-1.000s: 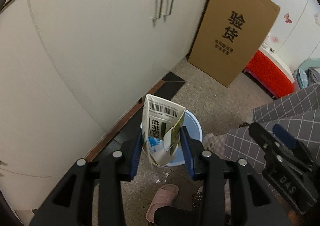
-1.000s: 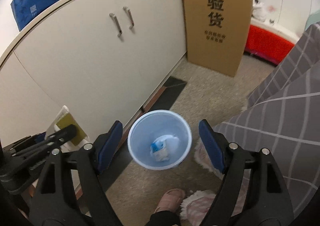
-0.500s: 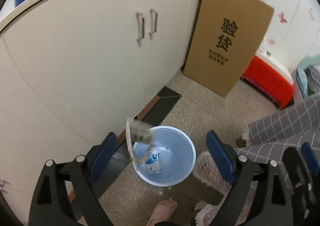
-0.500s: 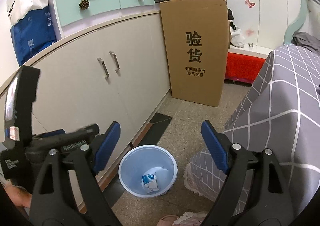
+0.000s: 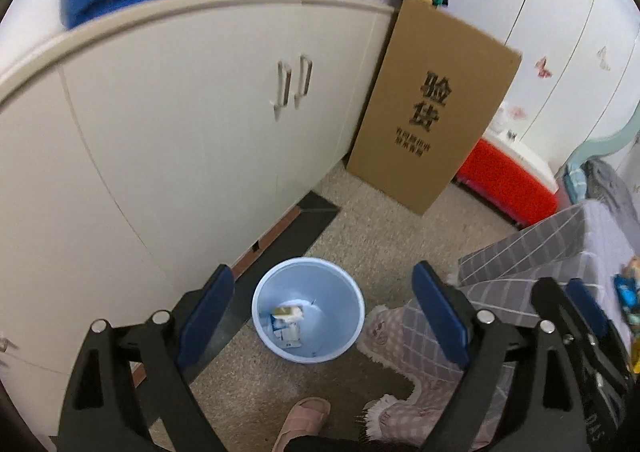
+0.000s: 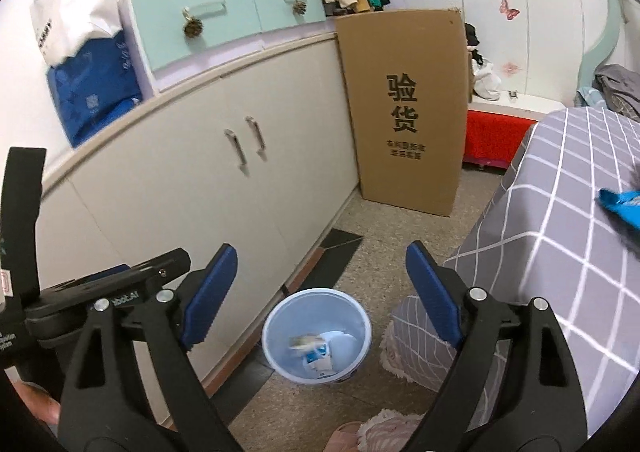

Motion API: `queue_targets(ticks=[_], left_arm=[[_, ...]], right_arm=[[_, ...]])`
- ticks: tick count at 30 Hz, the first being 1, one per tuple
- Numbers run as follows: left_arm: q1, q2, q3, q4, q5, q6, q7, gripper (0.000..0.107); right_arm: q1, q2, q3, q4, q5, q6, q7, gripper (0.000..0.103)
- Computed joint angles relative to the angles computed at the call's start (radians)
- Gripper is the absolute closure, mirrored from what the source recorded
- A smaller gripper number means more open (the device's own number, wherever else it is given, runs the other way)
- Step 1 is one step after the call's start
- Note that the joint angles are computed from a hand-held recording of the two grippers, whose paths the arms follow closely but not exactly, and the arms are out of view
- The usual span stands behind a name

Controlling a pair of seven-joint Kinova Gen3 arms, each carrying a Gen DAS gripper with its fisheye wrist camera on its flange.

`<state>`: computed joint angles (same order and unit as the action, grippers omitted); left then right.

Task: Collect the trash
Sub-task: 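Move both tools back toward the trash on the table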

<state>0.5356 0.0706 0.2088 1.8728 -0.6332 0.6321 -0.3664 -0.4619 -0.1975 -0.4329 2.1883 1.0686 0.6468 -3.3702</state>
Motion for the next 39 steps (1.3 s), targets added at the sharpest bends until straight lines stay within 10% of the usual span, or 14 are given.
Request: queue_targets(ticks=[17, 25, 39], left_arm=[[0.119, -0.127, 0.299, -0.119, -0.188, 0.254, 0.207, 0.019], [0.355, 0.090, 0.345, -0.348, -0.259, 0.345, 0.145, 0.019], [0.706, 0.524, 0.293, -0.974, -0.307, 0.596, -0.127, 0.019]], right_arm=[[-0.011, -0.463, 0.016, -0.073, -0.432, 0.256, 0.435, 0.018], [0.140, -0.737, 0.022, -0.076, -0.547, 0.556, 0.618, 0.018], [0.262, -1.063, 0.389, -0.042, -0.536, 0.710, 0.871, 0.017]])
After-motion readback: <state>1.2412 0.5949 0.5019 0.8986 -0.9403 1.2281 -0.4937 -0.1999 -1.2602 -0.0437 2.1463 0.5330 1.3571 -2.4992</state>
